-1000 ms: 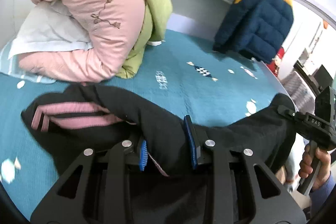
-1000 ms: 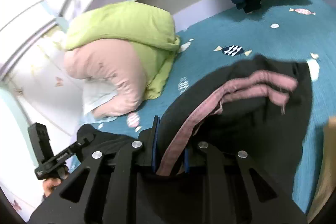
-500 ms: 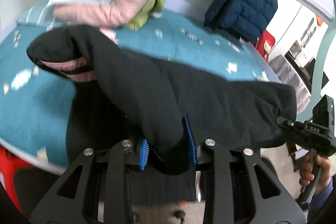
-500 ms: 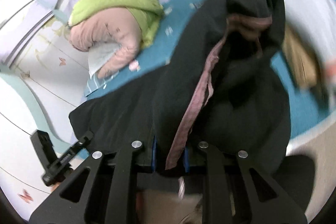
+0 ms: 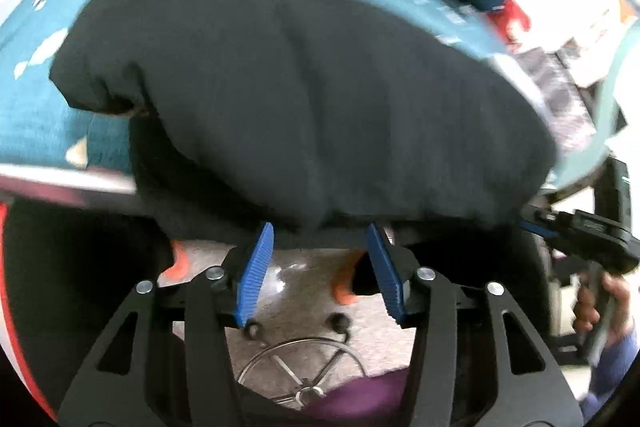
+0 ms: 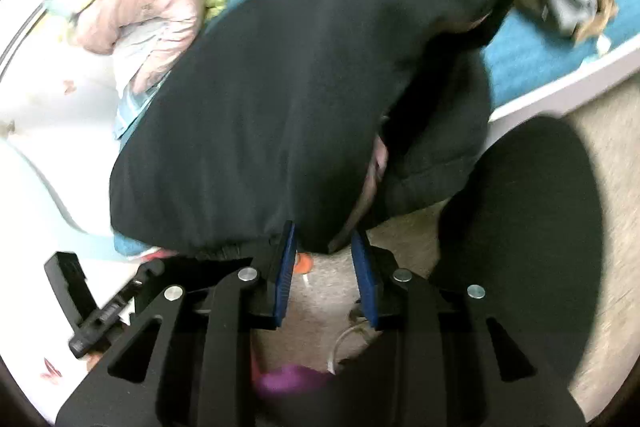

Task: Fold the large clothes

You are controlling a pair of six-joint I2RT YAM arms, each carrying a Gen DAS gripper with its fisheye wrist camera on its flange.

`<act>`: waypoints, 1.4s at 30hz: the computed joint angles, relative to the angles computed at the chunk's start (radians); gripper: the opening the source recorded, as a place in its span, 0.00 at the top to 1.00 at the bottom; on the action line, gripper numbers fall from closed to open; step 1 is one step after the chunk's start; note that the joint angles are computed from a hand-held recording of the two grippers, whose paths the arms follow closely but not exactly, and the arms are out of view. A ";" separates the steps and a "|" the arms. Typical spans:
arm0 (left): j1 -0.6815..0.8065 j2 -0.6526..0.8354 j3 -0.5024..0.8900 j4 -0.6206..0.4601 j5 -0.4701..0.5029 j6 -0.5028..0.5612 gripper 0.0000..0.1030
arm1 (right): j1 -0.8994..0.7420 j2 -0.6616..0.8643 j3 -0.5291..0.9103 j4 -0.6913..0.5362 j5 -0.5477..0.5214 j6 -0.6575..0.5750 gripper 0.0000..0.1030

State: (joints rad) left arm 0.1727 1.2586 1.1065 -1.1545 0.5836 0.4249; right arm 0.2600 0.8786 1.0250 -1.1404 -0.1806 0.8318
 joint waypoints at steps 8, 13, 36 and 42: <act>-0.081 0.093 0.254 0.280 -0.099 -0.167 0.17 | -0.065 0.186 0.344 0.024 0.207 -0.252 0.73; -0.091 0.430 0.413 0.320 -0.267 -0.308 0.18 | -0.281 0.382 0.271 0.120 0.144 -0.334 0.77; 0.247 0.401 0.192 0.288 0.074 -0.154 0.14 | 0.052 0.636 0.473 0.205 0.125 -0.293 0.94; 0.346 0.367 0.084 0.290 0.099 -0.197 0.14 | 0.076 1.110 0.857 0.175 0.038 -0.263 1.00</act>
